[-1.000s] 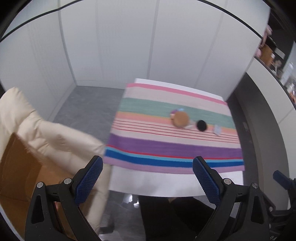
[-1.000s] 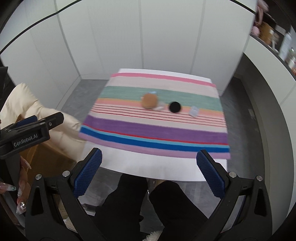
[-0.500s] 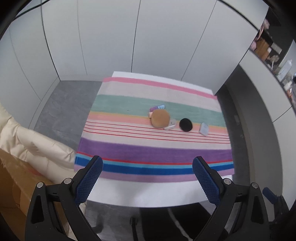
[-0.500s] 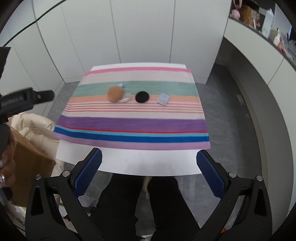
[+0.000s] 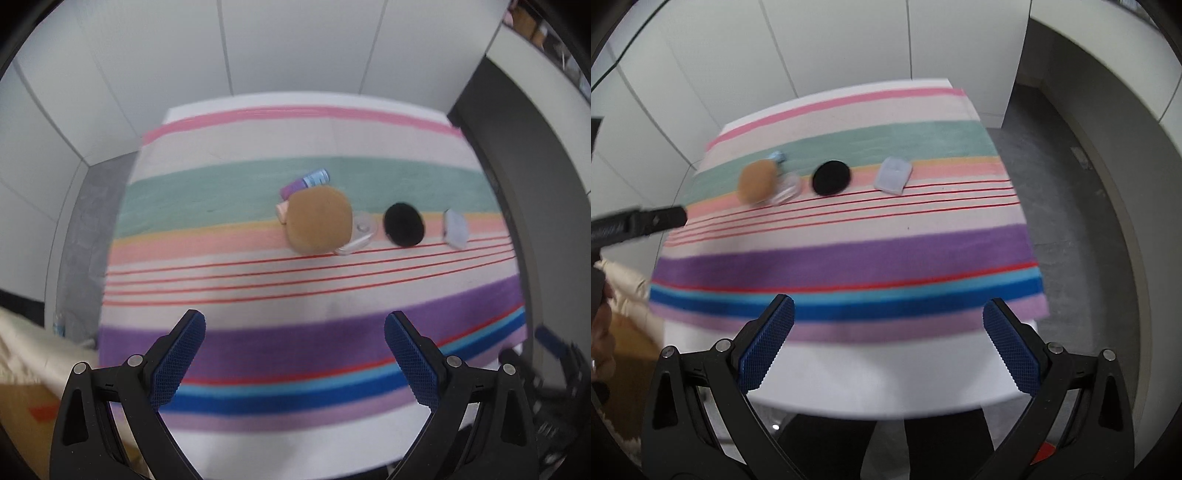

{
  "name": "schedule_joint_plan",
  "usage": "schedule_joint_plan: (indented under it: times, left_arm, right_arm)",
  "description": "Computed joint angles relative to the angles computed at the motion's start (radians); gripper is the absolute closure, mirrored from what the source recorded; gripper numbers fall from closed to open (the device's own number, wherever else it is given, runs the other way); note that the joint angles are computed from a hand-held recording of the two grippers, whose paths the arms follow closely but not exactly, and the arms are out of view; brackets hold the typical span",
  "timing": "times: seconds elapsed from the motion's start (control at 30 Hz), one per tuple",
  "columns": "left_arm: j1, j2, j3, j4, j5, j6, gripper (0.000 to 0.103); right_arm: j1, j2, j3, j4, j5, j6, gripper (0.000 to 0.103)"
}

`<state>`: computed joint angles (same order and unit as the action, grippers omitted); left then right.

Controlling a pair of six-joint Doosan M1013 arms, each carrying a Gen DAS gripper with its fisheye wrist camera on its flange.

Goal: Organize objects
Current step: 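Move both tools back toward the sponge and black puff on the cloth, then grasp the tan sponge with the left tool while the right tool grasps the frosted case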

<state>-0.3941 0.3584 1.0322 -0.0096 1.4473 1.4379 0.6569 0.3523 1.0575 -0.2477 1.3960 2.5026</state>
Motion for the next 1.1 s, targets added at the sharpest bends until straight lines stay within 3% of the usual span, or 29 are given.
schedule_joint_plan:
  times: [0.17, 0.43, 0.57, 0.63, 0.73, 0.8, 0.87, 1.1]
  left_arm:
    - [0.006, 0.054, 0.002, -0.057, -0.029, -0.002, 0.005]
    - [0.024, 0.120, -0.028, -0.103, -0.078, -0.140, 0.005]
    - [0.027, 0.128, -0.035, -0.103, -0.118, -0.169, 0.005]
    - [0.015, 0.139, -0.050, -0.048, -0.111, -0.183, 0.005]
    - [-0.013, 0.137, -0.051, 0.069, -0.128, -0.208, 0.009]
    - [-0.023, 0.135, -0.052, 0.090, -0.139, -0.199, 0.033]
    - [-0.031, 0.141, -0.064, 0.109, -0.125, -0.181, 0.043]
    - [-0.027, 0.134, -0.052, 0.105, -0.134, -0.152, 0.046]
  right_arm:
    - [-0.063, 0.022, 0.043, 0.050, -0.128, 0.013, 0.000]
    - [-0.101, 0.107, -0.016, 0.016, -0.150, 0.064, 0.001]
    - [-0.097, 0.140, -0.055, -0.007, -0.107, 0.030, 0.005]
    - [-0.098, 0.150, -0.072, -0.014, -0.085, 0.016, 0.011]
    - [-0.081, 0.190, -0.135, -0.093, 0.027, -0.005, 0.033]
    - [-0.078, 0.191, -0.137, -0.101, 0.022, -0.015, 0.044]
    - [-0.074, 0.195, -0.146, -0.103, 0.021, -0.031, 0.063]
    - [-0.066, 0.209, -0.165, -0.116, 0.033, -0.046, 0.065]
